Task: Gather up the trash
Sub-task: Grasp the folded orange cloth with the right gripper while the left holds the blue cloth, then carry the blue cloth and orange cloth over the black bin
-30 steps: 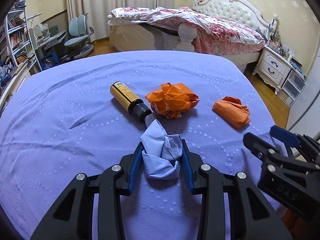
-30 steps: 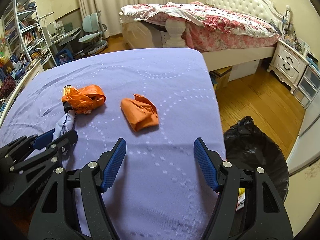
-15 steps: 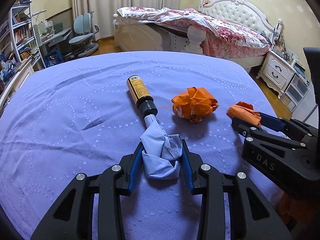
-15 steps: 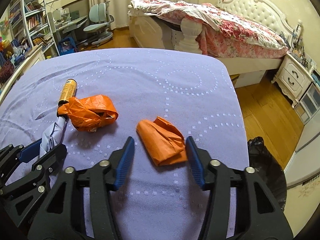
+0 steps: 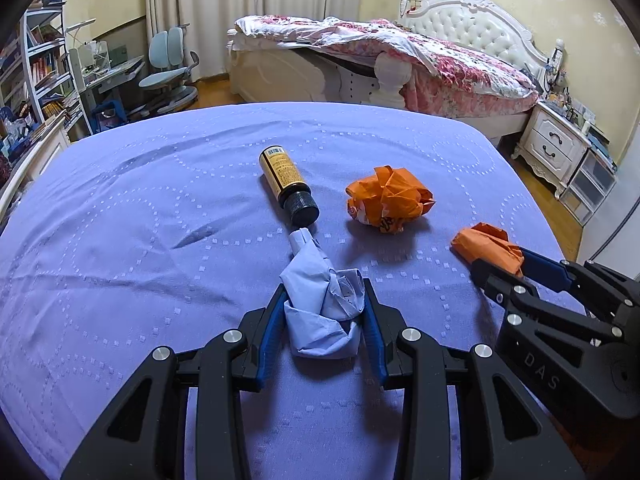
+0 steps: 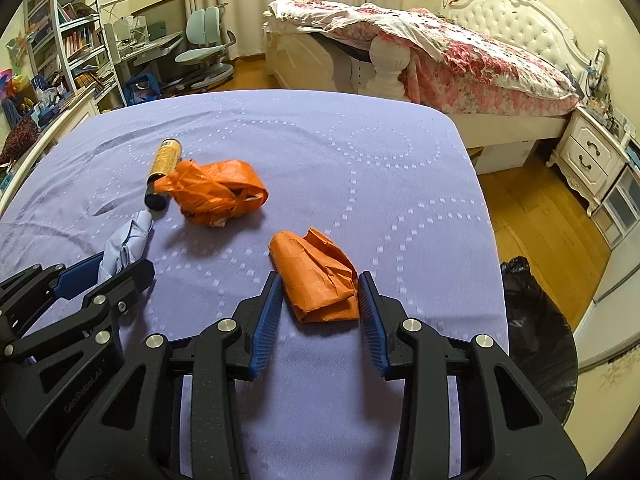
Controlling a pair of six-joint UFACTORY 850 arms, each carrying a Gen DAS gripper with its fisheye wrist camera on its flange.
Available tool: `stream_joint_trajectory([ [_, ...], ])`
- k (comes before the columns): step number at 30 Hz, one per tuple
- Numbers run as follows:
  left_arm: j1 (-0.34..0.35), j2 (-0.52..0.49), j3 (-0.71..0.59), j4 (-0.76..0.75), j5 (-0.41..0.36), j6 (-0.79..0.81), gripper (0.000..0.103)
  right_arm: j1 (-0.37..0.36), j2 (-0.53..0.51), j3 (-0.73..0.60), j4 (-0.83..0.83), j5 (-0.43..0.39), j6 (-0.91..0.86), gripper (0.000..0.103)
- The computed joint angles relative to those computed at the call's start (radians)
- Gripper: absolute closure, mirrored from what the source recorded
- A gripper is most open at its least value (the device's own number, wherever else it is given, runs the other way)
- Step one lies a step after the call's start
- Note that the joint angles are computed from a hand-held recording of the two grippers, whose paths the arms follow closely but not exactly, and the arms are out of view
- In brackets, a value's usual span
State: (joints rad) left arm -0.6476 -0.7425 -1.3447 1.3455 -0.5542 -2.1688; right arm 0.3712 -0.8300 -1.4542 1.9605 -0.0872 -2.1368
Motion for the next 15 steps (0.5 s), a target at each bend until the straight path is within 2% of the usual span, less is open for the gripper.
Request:
stream_joint_trajectory([
  [4,-0.006,0.005,0.009,0.007,-0.002,-0.01,0.066,-0.001,0.024,0.04,0.121,-0.011,-0.121,0.065],
  [8,-0.013,0.012,0.02,0.02,-0.004,-0.025,0.066,-0.002,0.024,0.041,0.112,-0.013,-0.111,0.065],
  [15,-0.032,0.023,0.038,0.039,-0.012,-0.049,0.066,-0.008,0.075,0.133,0.367,-0.046,-0.37,0.065],
])
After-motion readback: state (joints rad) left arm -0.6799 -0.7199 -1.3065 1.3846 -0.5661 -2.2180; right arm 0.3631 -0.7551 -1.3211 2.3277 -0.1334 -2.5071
